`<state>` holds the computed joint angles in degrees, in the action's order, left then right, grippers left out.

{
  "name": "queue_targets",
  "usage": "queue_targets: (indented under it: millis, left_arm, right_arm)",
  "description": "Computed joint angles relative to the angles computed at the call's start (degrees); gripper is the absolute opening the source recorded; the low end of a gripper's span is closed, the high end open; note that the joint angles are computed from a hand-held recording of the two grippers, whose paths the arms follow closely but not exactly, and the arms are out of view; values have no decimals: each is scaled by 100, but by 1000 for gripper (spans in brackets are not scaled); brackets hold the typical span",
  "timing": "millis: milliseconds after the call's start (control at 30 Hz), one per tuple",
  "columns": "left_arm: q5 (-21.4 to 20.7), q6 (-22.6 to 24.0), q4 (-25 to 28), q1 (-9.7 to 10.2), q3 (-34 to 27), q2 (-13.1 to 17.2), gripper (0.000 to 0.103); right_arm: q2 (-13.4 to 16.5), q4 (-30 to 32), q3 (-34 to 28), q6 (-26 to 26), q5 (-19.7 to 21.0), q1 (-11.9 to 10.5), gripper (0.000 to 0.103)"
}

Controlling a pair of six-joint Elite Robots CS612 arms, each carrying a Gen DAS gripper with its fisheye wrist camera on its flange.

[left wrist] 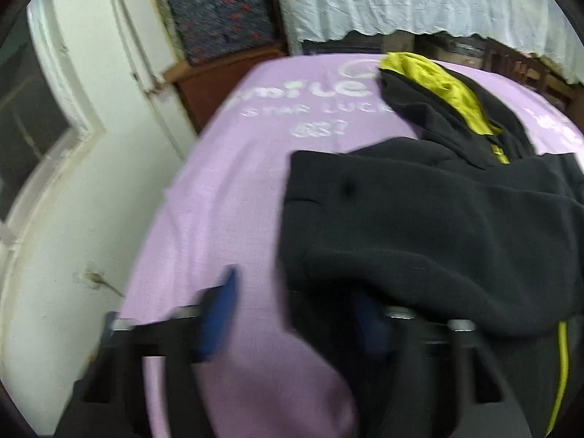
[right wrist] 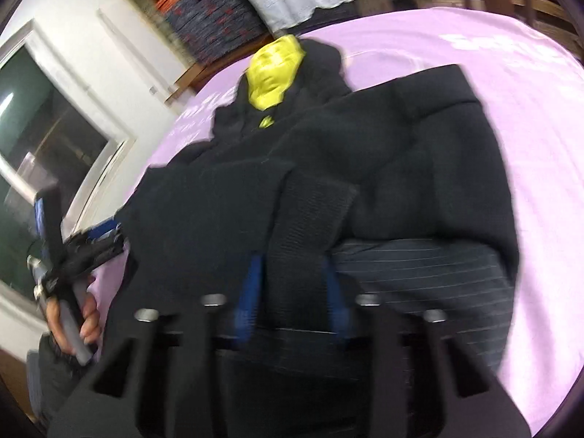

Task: Fold large clothes
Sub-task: 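Grasp the yellow-lined hood with the right gripper and lift it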

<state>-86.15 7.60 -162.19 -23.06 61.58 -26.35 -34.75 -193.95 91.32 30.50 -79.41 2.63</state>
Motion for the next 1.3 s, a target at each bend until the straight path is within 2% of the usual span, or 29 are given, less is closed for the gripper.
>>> queue_targets:
  millis: [33, 100, 167, 200, 233, 333, 400, 433, 500, 533, 567, 633, 700, 733, 767, 833, 867, 900, 967, 1033, 1100, 1167, 1200, 1233, 1300]
  left_arm:
    - [-91, -15, 38, 10, 19, -22, 25]
    - [60, -56, -241, -14, 231, -121, 21]
    - [217, -190, -499, -37, 435, -228, 5]
    - [156, -247, -562, -31, 488, -264, 5]
    - [51, -330, -572, -15, 506, -285, 7]
    - [219, -405, -266, -70, 381, -220, 8]
    - [437, -332, -98, -125, 277, -121, 11]
    - [594, -198, -246, -161, 331, -121, 12]
    - [718, -46, -266, -190, 364, -132, 12]
    - [720, -44, -248, -189, 371, -139, 13]
    - [659, -89, -200, -176, 381, -158, 12]
    - [357, -209, -213, -120, 486, -247, 12]
    - [-111, -285, -520, -56, 747, -416, 12]
    - [-167, -284, -696, -56, 838, -473, 17]
    - [-188, -271, -876, -66, 885, -512, 27]
    - [-255, -140, -1144, -125, 869, -564, 38]
    - [-286, -61, -1171, -152, 809, -557, 39]
    - [-306, 35, -1225, -207, 684, -520, 40]
    - [-416, 146, -1194, -279, 411, -405, 52]
    - [-455, 97, -863, -358, -89, -146, 55]
    - [-455, 49, -172, -400, -619, 143, 55]
    - [-267, -90, 601, -428, -1159, 472, 57]
    - [-244, -212, 727, -414, -1363, 649, 60]
    - [-273, -356, 613, -386, -1369, 671, 73]
    - [-438, -418, 791, -346, -1477, 701, 72]
  right_arm:
    - [-49, -108, 41, -89, -148, 31, 19]
    - [-214, -245, 114, -474, -471, 84, 18]
    - [-336, -287, 93, -714, -686, 99, 18]
    - [-372, -334, 45, -834, -919, 117, 17]
    - [-437, -273, 5, -925, -962, 83, 17]
    - [-364, 96, -247, -869, -697, -79, 17]
    - [-294, 296, -341, -795, -741, -105, 18]
    - [-221, 539, -419, -682, -767, -135, 18]
    - [0, 926, -537, -231, -423, -251, 19]
    - [108, 761, -530, -56, -233, -308, 19]
    - [158, 357, -432, 113, 32, -385, 19]
    - [151, 180, -367, 373, 302, -471, 24]
    - [83, -84, -267, 362, -5, -441, 25]
    - [22, -210, -190, 318, -272, -401, 24]
    - [-16, -267, -163, 226, -401, -373, 24]
    - [-90, -571, -93, 186, -429, -347, 23]
    - [-102, -597, -126, 91, -412, -334, 23]
    - [-114, -556, -173, -14, -372, -308, 22]
    - [-123, -262, -386, -307, -498, -206, 22]
    - [-36, 51, -655, -440, -531, -139, 22]
    - [114, 344, -928, -347, -467, -113, 22]
    - [308, 989, -1251, -363, -688, -92, 21]
    - [406, 1115, -1313, -259, -664, -115, 10]
    - [446, 1000, -1304, -259, -657, -136, 3]
    - [460, 883, -1257, -174, -436, -198, 1]
